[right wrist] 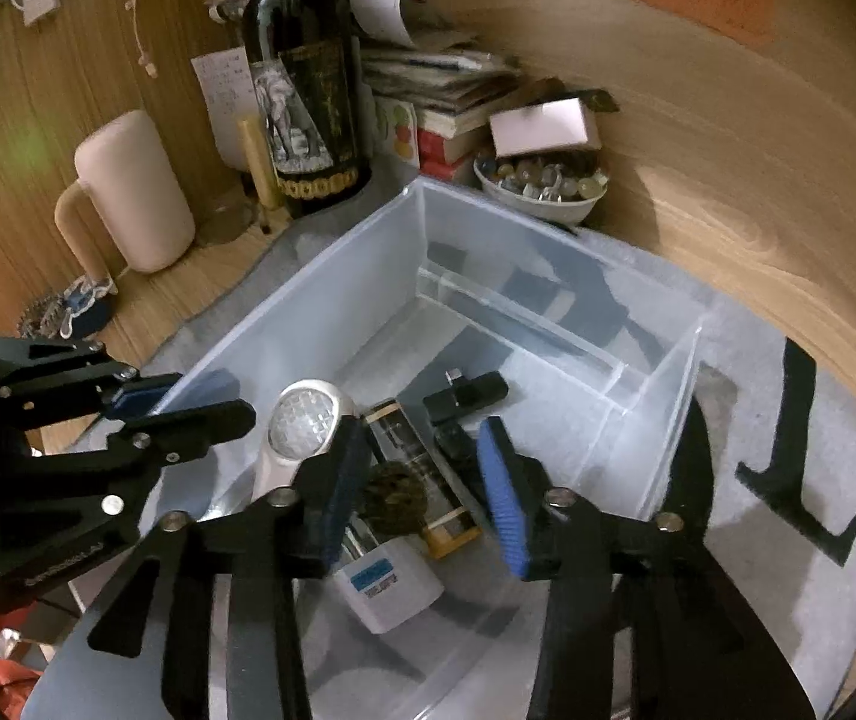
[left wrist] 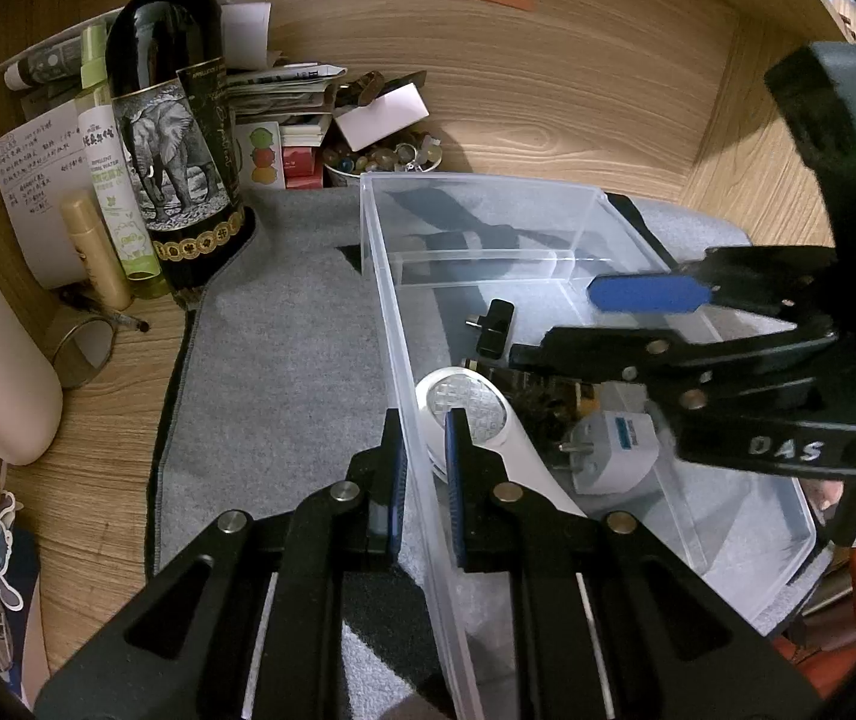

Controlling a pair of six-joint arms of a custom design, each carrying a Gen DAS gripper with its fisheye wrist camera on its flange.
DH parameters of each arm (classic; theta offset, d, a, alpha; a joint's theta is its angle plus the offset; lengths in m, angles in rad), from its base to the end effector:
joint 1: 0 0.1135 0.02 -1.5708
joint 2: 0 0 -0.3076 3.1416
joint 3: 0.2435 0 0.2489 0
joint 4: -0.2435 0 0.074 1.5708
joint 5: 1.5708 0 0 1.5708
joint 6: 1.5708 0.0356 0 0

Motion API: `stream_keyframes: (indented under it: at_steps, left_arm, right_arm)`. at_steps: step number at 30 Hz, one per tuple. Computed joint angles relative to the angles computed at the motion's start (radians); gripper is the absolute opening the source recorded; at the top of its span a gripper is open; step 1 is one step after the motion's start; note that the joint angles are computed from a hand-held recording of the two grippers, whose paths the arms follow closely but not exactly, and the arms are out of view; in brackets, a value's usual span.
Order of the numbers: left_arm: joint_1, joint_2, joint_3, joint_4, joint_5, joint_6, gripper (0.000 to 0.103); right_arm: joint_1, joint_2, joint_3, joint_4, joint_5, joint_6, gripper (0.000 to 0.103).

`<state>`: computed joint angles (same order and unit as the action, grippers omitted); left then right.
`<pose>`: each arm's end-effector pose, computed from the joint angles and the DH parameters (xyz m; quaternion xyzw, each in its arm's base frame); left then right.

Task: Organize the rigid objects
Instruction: 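Lower the black knob into the clear box and open the right tool, then grasp the silver metal cylinder upright with the right tool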

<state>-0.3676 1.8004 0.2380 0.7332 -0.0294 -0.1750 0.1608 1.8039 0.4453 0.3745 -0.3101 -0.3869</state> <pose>0.2113 -0.0803 0.0912 0.0843 0.9281 -0.0839 0.3527 0.2552 0.0524 0.0994 -0.2988 0.8985 0.1147 0.3005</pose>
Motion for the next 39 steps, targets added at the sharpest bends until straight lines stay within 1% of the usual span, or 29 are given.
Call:
stream_keyframes:
  at_steps: [2,4,9,17,22,25,28,33,39]
  left_arm:
    - [-0.001,0.000,0.000,0.000,-0.001,0.000,0.012]
    - [-0.002,0.001,-0.001,0.002,-0.002,0.000,0.012]
    - [0.001,0.000,-0.001,0.002,0.001,0.001,0.012]
    - [0.002,0.000,-0.001,0.002,0.001,0.001,0.012]
    - [0.001,0.000,-0.001,0.001,0.001,0.002,0.012]
    - [0.002,0.000,0.000,0.000,0.001,0.003,0.012]
    - [0.005,-0.003,0.000,-0.003,0.002,0.007,0.012]
    - [0.010,-0.009,0.001,-0.011,0.003,0.012,0.012]
    - [0.009,-0.013,0.006,-0.025,-0.006,0.015,0.012]
  right_arm:
    - [-0.010,-0.021,-0.011,0.009,-0.005,0.001,0.045]
    - [-0.021,-0.048,-0.018,0.005,-0.008,0.005,0.054]
    - [-0.082,-0.133,-0.050,0.011,-0.030,0.015,0.065]
    - [-0.262,-0.258,-0.081,-0.021,-0.092,-0.025,0.067]
    - [-0.378,-0.273,-0.097,-0.028,-0.118,-0.061,0.068]
    - [-0.442,-0.239,-0.105,-0.016,-0.118,-0.081,0.068]
    - [-0.470,-0.182,-0.132,0.051,-0.077,-0.098,0.068]
    - [-0.511,0.006,-0.146,0.153,-0.031,-0.125,0.068]
    - [-0.578,0.172,-0.146,0.222,-0.039,-0.141,0.068]
